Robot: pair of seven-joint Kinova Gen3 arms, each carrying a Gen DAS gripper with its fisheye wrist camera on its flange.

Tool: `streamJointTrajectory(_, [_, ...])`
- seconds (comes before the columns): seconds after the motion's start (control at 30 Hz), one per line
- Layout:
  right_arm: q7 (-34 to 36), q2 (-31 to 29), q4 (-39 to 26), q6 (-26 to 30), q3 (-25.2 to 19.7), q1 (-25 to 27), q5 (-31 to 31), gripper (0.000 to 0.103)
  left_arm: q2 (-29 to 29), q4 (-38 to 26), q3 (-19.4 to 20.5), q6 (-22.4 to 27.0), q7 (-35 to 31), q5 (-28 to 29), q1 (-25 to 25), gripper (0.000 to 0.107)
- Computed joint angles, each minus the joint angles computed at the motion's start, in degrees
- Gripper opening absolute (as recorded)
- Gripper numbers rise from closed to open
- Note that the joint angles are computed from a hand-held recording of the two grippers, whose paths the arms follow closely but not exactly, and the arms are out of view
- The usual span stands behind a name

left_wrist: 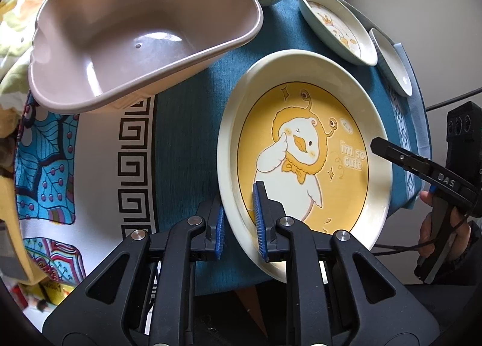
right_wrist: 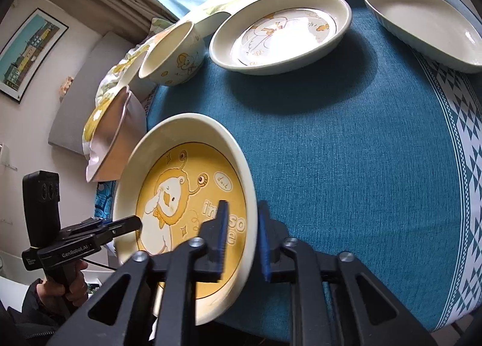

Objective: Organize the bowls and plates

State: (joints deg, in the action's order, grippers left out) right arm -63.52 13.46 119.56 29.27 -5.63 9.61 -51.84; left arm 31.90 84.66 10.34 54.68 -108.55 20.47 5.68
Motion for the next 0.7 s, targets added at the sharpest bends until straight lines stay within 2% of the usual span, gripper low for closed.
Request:
streamJointTrajectory(0.03, [0.5, 0.0, 0.1, 0.0, -0.2, 0.2, -0.5, 0.06, 0.0, 0.0, -0.1, -0.1, 0.3, -0.1, 0.2, 0.015])
streamJointTrajectory(0.07, [0.9, 0.0, 0.2, 0.3, -0.3, 0.4, -0.9, 0.066, 0.0, 0.0, -0.2, -0.1, 0.6, -0.2, 0.4, 0.015])
streamJointTrajectory(0.1, [0.7, -0.1, 0.2, 0.3, -0.2, 0.2, -0.8, 0.07, 0.0, 0.0, -0.3, -0.2, 1.1, -0.4, 0.7, 0.016])
streamJointTrajectory(0.17, [0.3, -0.5, 0.4, 0.0, 0.0, -0.2, -0.3, 0.07, 0.0, -0.1, -0.2, -0.3, 1.3, -0.4, 0.9, 0.02])
streamJointTrajectory(0.23, [-0.3, -1.0, 0.6, 0.1, 0.3, -0.7, 0.4, 0.07, 0.2, 0.0, 0.5, -0.4, 0.7, 0.3, 0.5, 0.031])
streamJointTrajectory(0.27, [-0.6, -1.1, 0.6, 0.3, 0.4, -0.8, 0.7, 0.07, 0.4, 0.0, 0.9, -0.3, 0.3, 0.9, 0.4, 0.046])
streamJointTrajectory(0.3, [-0.9, -1.4, 0.7, 0.6, 0.6, -0.9, 1.0, 0.07, 0.3, -0.1, 1.2, -0.5, 0.6, 0.8, 0.7, 0.072])
streamJointTrajectory(0.33, [-1.4, -1.7, 0.8, 0.7, 0.8, -1.1, 1.5, 0.07, -0.4, 0.4, 0.5, -1.6, 1.8, -0.3, 2.0, 0.083])
streamJointTrajectory(0.37, [-2.0, -2.1, 0.9, 0.8, 1.1, -1.3, 2.0, 0.07, -1.3, 1.1, -0.6, -3.0, 2.8, -1.1, 3.6, 0.089])
streamJointTrajectory(0.5, [-3.5, -4.5, 1.4, 2.5, 2.5, -1.3, 3.9, 0.07, -2.3, 1.1, -0.5, -2.8, 5.5, -2.3, 5.1, 0.089])
streamJointTrajectory(0.7, [-0.5, -10.8, 1.9, 7.9, 7.7, 1.5, 4.9, 0.071, -9.4, 1.6, -3.2, -6.2, 15.4, -13.0, 13.8, 0.089])
